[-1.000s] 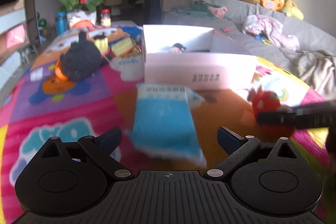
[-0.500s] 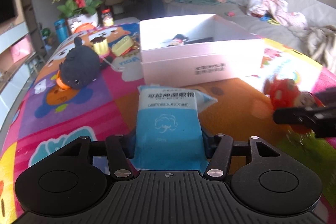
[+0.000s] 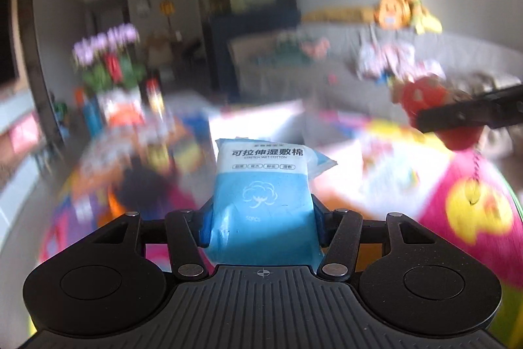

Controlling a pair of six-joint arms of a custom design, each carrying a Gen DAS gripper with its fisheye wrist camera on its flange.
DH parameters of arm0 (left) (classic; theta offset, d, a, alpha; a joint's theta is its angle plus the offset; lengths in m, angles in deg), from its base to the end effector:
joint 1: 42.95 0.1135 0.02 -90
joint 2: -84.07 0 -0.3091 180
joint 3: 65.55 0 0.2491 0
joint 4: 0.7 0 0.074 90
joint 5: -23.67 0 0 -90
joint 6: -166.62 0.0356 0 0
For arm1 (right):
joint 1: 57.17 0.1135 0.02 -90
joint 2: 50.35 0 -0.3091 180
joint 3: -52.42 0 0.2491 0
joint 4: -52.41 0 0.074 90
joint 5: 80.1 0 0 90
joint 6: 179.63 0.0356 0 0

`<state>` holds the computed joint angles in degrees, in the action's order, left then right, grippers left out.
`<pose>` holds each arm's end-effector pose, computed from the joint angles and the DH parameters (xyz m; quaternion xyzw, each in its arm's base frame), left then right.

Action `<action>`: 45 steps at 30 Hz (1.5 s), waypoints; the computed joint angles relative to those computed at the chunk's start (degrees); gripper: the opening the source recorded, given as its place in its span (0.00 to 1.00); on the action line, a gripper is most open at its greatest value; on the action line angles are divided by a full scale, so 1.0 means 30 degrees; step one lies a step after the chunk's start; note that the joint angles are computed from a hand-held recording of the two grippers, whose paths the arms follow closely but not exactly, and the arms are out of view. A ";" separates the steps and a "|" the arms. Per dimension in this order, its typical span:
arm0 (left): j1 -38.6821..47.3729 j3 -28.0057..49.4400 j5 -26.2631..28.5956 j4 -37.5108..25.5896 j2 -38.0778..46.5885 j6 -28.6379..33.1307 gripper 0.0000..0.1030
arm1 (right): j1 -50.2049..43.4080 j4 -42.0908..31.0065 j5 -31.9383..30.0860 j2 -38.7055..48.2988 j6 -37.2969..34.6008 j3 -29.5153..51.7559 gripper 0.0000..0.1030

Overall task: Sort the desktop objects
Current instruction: 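Carry the wipes and daruma over the pink box and open both grippers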

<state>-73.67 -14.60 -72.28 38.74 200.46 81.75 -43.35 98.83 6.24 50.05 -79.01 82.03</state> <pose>0.3107 -0.1804 0.1159 0.2345 0.8143 -0.0743 0.5258 0.2495 0.0637 0.1371 -0.0408 0.8392 0.1409 0.5237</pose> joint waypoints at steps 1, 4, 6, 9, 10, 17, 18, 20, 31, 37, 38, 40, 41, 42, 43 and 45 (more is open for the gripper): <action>0.0139 0.1010 0.0142 -0.0654 0.0080 -0.0003 0.58 | -0.0108 -0.0155 0.0052 -0.0447 -0.0112 0.0158 0.51; 0.0445 0.5006 0.0567 -0.3159 0.1488 -0.0548 0.58 | -0.0293 -0.0452 0.0286 -0.0889 -0.0570 0.0835 0.51; 0.0463 0.7845 0.0292 -0.4168 0.3188 -0.0576 0.58 | -0.0508 -0.0752 0.0311 -0.0494 -0.0969 0.1528 0.51; 0.0414 1.2307 -0.0645 -0.5405 0.6261 0.0104 0.65 | -0.0993 -0.1816 -0.0013 0.0420 -0.1165 0.2890 0.51; 0.0491 1.3656 -0.0556 -0.6468 0.7052 0.0197 0.67 | -0.1114 -0.2285 0.0009 0.0751 -0.1125 0.3411 0.51; 0.1790 0.9815 0.1546 -0.3256 0.6484 -0.1640 0.93 | -0.1978 -0.4451 -0.0320 0.2500 -0.0955 0.6558 0.51; 0.1951 0.8871 0.1639 -0.2795 0.6158 -0.1601 0.93 | -0.2058 -0.4885 -0.0569 0.2848 -0.0816 0.7280 0.51; 0.2129 0.7397 0.1331 -0.2312 0.5752 -0.1451 0.93 | -0.2124 -0.5808 -0.1134 0.3688 -0.0513 0.8892 0.51; 0.3731 0.4358 0.0122 -0.0339 0.6064 -0.1515 0.96 | -0.1372 -1.1042 0.0414 0.8560 0.1133 1.6457 0.56; 0.4410 0.4635 0.0700 -0.0686 0.6474 -0.3008 0.97 | -0.1381 -1.1591 0.0741 0.8344 0.0812 1.6286 0.61; 0.4409 0.4526 0.0640 -0.0406 0.6558 -0.3086 0.97 | -0.1227 -1.1763 0.0893 0.8285 0.0664 1.6346 0.61; 0.4345 0.4293 0.0509 -0.0026 0.6580 -0.3109 0.98 | -0.0947 -1.2140 0.0880 0.8253 0.0452 1.6568 0.61; 0.4299 0.4180 0.0389 0.0245 0.6606 -0.3104 0.98 | -0.0785 -1.2334 0.0793 0.8274 0.0386 1.6744 0.62; 0.4241 0.4105 0.0263 0.0427 0.6638 -0.3119 0.98 | -0.0559 -1.2472 0.0769 0.8339 0.0325 1.6929 0.62; 0.4191 0.4079 0.0154 0.0510 0.6656 -0.3137 0.98 | -0.0318 -1.2647 0.0754 0.8436 0.0262 1.7179 0.62; 0.4139 0.4038 0.0051 0.0546 0.6631 -0.3173 0.99 | 0.0228 -1.3235 0.0584 0.8636 0.0188 1.7896 0.64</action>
